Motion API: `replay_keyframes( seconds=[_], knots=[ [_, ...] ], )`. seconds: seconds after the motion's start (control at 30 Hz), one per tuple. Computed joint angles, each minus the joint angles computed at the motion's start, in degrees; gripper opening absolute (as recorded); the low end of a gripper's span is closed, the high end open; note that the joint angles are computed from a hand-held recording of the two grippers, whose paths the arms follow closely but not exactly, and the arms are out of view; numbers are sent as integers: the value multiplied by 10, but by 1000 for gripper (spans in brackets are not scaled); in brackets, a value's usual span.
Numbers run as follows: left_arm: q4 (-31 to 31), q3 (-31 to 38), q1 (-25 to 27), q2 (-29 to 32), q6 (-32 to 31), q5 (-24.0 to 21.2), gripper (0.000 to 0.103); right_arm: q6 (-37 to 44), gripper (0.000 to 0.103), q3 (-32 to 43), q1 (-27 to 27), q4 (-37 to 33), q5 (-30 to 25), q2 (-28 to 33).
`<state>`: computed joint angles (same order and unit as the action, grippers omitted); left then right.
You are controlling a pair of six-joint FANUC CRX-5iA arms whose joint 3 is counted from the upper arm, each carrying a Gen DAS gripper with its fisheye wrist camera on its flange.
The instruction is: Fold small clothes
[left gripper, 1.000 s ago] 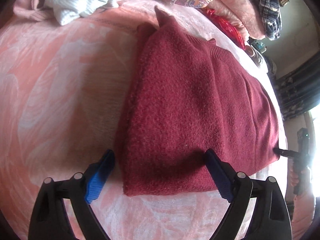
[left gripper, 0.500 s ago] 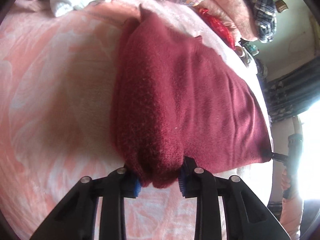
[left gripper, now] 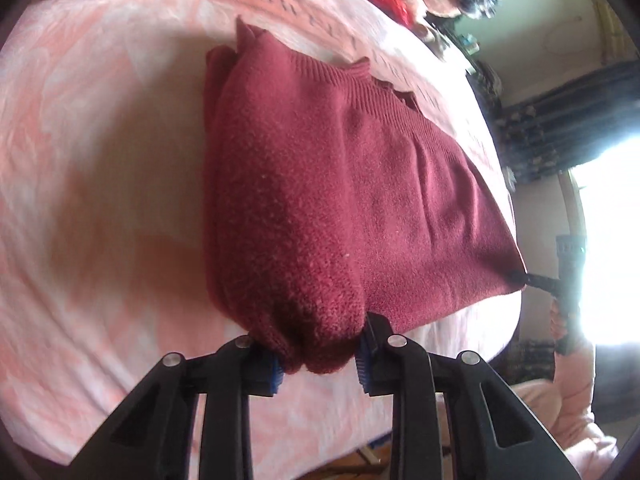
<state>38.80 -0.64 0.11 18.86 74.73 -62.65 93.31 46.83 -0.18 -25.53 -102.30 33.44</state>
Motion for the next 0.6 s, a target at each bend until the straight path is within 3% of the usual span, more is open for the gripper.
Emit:
replay_keyframes(
  seconds=[0.1, 0.23, 0.3, 0.4, 0.5, 0.6],
  knots=[
    [-33, -7, -14, -3, 2, -16, 29, 0, 9, -52, -11, -1, 18, -21],
    [-88, 10, -29, 29, 23, -6, 36, 3, 10, -94, 3, 28, 54, -12],
    [-80, 2, -28, 33, 11, 8, 40, 2, 12, -103, 10, 35, 69, -8],
    [-73, -5, -24, 27, -4, 11, 45, 5, 17, -99, 4, 31, 62, -9],
    [-97, 26, -25, 25, 25, -10, 59, 15, 34, -103, 7, 49, 71, -22],
    [-120, 34, -17, 4, 52, 16, 61, 19, 35, -104, 17, 76, 103, -41]
  ],
)
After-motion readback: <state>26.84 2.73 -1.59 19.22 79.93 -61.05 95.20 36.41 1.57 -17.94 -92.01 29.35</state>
